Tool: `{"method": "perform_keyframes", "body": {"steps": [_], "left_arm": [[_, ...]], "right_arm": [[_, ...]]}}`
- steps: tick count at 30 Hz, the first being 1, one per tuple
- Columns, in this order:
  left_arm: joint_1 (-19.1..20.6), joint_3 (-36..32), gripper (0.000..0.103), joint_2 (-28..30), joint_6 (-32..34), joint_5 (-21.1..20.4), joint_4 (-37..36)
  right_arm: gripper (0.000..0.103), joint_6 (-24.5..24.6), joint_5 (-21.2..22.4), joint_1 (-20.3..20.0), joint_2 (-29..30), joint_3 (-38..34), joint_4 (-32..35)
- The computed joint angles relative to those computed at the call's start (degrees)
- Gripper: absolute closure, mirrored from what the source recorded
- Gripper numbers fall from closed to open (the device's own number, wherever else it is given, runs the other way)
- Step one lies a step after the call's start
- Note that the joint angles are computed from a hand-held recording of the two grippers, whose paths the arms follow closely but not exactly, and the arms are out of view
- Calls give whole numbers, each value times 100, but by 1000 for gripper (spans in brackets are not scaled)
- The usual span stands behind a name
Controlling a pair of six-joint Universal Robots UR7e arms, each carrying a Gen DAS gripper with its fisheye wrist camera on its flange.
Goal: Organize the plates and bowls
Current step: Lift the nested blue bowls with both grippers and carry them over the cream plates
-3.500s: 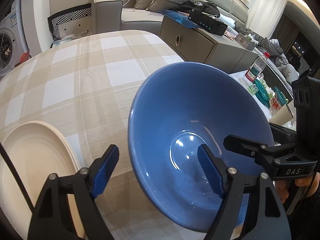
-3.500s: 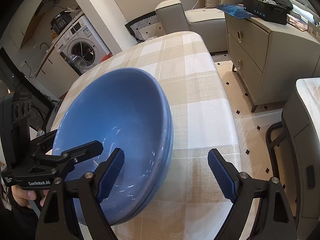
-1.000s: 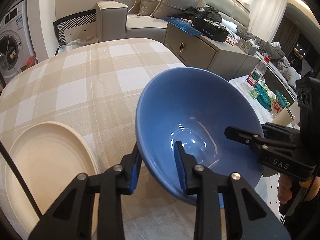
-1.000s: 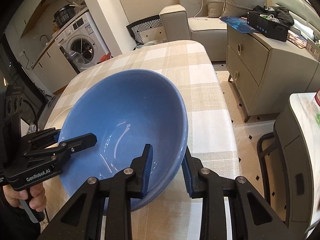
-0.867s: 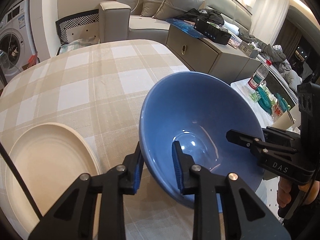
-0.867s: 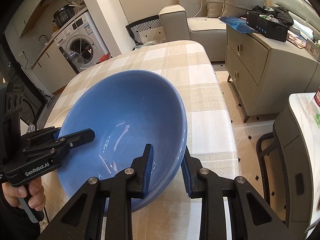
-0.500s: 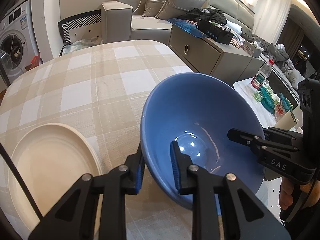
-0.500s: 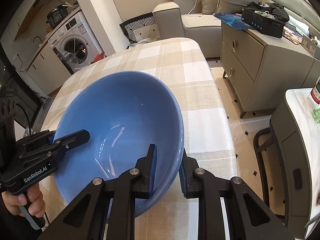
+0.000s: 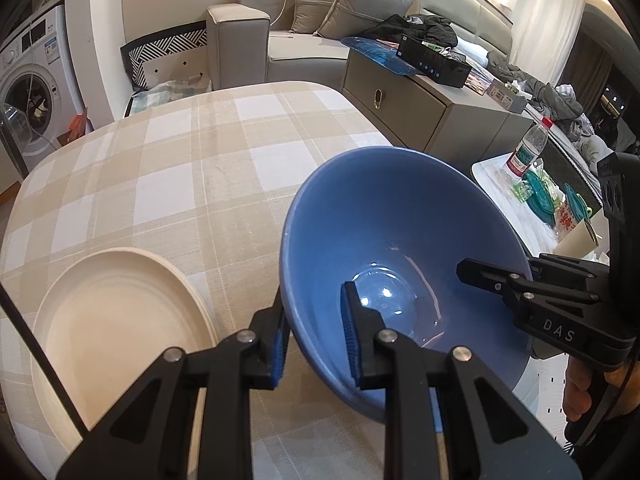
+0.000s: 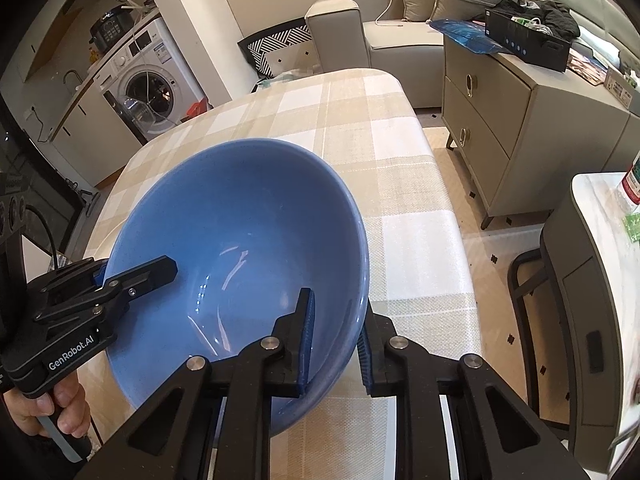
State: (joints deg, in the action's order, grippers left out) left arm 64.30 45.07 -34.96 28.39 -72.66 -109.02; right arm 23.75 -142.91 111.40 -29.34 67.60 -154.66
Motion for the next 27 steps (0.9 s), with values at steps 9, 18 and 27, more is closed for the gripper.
{"method": "perform_keyframes", "body": {"steps": [9,18,27], "left_arm": [[-2,-107,81,-55,-19,28,0],[45,-299,81,-115,-63,70,-23],[145,-560,81,-171,-138,173,-72]], "right_arm": [[84,-124,-22,73,91,-265,177],[84,-333,22,181,336,-802,471],[84,-658,141,304,872,-1852,953]]}}
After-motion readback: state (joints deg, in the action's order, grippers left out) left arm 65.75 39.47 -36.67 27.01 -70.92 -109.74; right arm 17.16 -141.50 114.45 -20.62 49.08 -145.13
